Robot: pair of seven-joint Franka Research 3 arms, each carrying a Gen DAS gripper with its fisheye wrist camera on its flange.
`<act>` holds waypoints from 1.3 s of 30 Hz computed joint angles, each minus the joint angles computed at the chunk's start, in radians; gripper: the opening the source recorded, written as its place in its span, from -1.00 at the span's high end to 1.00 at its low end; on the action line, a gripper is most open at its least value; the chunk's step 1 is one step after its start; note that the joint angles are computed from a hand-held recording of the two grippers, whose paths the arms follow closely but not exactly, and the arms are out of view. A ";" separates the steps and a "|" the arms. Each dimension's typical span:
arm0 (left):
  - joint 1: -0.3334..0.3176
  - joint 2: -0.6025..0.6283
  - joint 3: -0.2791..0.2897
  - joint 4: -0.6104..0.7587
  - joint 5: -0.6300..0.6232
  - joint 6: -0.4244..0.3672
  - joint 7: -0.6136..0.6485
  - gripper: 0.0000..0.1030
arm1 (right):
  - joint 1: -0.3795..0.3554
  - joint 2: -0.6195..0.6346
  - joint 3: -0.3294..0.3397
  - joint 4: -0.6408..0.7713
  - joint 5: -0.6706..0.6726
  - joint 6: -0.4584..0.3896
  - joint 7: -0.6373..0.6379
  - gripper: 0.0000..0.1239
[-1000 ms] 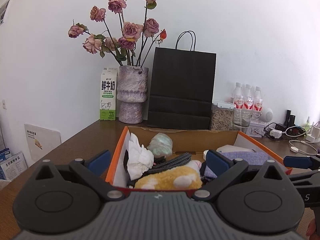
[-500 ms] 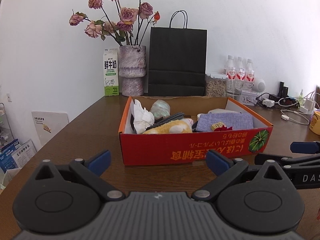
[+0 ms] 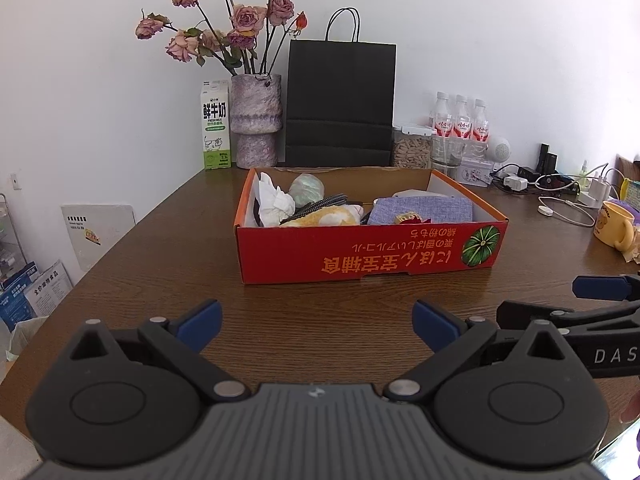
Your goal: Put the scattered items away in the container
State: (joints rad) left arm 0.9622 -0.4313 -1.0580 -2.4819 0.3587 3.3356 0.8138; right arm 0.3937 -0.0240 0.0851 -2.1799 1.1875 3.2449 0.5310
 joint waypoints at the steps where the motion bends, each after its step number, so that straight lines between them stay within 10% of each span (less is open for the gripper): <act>1: -0.021 -0.001 0.018 -0.006 0.000 -0.008 0.000 -1.00 | 0.000 -0.005 0.002 -0.007 -0.008 0.002 0.007 -0.66; 21: -0.083 -0.021 0.090 -0.022 0.057 -0.039 -0.056 -1.00 | 0.048 -0.039 -0.052 -0.082 -0.305 0.014 0.282 -0.66; 39: -0.068 -0.030 0.079 -0.024 0.062 -0.028 -0.062 -1.00 | 0.082 -0.037 -0.087 -0.082 -0.312 0.015 0.286 -0.66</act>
State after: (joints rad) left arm 0.8945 -0.4611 -0.9791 -2.5062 0.4207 3.3073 0.7517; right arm 0.4755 -0.0614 -0.0020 -2.2616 0.8756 3.2603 0.8167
